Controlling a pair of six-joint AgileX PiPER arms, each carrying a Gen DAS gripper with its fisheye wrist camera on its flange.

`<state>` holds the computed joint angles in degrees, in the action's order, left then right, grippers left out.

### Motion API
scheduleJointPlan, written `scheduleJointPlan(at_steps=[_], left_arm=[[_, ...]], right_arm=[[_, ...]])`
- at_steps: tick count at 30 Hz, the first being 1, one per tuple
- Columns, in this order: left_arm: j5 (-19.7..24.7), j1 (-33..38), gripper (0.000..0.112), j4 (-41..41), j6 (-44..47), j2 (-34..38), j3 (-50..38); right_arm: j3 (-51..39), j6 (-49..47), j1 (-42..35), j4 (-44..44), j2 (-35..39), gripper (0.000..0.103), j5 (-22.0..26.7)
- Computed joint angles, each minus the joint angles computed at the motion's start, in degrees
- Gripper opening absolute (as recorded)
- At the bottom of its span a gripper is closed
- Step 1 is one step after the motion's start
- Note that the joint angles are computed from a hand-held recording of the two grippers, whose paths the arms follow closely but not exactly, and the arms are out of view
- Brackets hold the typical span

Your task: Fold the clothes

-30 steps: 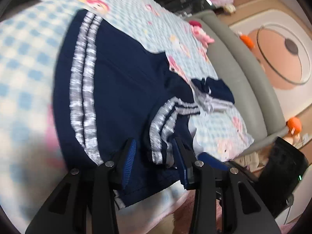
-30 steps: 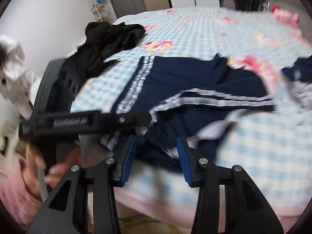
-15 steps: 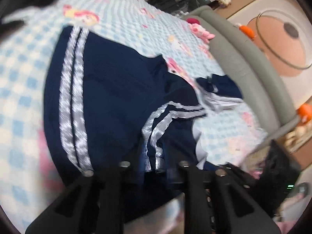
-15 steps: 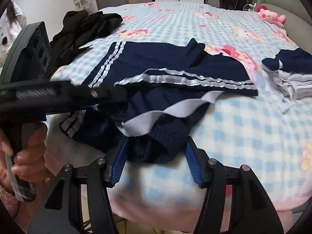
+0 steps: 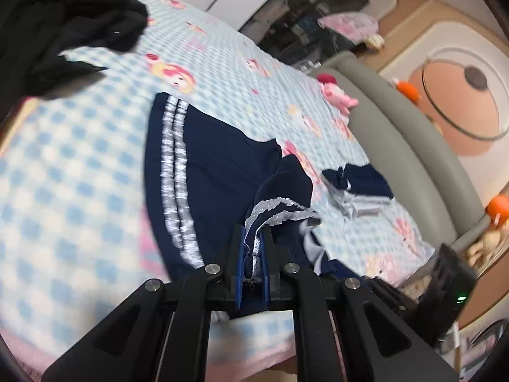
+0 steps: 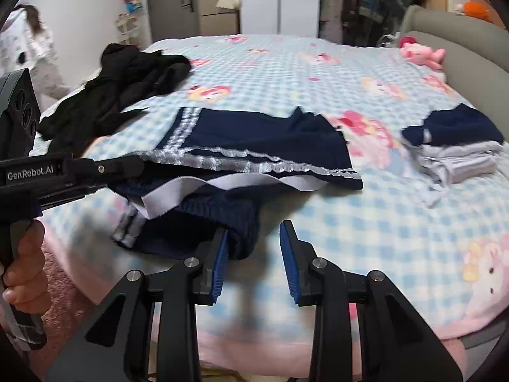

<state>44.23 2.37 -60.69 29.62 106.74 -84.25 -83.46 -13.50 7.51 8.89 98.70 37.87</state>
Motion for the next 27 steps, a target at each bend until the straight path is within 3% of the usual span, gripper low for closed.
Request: scheduleJointPlan(at_steps=[2, 4, 6, 8, 14, 24, 27], left_arm=[[-0.21, 0.95, 0.009, 2.72, -2.53, 0.02, 0.53], [6.6, 2.51, 0.009, 2.06, -2.94, 4.12, -2.25], [9.93, 2.38, 0.009, 3.57, -5.83, 7.4, -4.54], [9.67, 1.09, 0.009, 6.69, -7.87, 8.06, -5.51], [10.17, 0.21, 0.013, 5.37, -5.94, 7.8, -5.43], [11.35, 2.44, 0.013, 0.8, -3.66, 7.38, -4.16], [10.09, 2.27, 0.013, 0.39, -2.65, 5.87, -2.89]], right_arm=[[-0.5, 2.69, 1.02, -3.77, 1.71, 0.033, 0.56], [-1.35, 3.12, 0.54, -3.84, 3.97, 0.038, 2.47], [-1.31, 1.48, -1.45, 0.07, 4.6, 0.038, 3.55], [-1.15, -0.3, -3.4, 4.2, 4.55, 0.038, 4.22], [-1.44, -1.34, -5.77, 8.46, 3.7, 0.039, 5.24], [-4.04, -11.91, -10.65, 22.65, 0.58, 0.041, 13.29], [-7.27, -11.61, -10.19, 22.89, 0.98, 0.051, 14.1]])
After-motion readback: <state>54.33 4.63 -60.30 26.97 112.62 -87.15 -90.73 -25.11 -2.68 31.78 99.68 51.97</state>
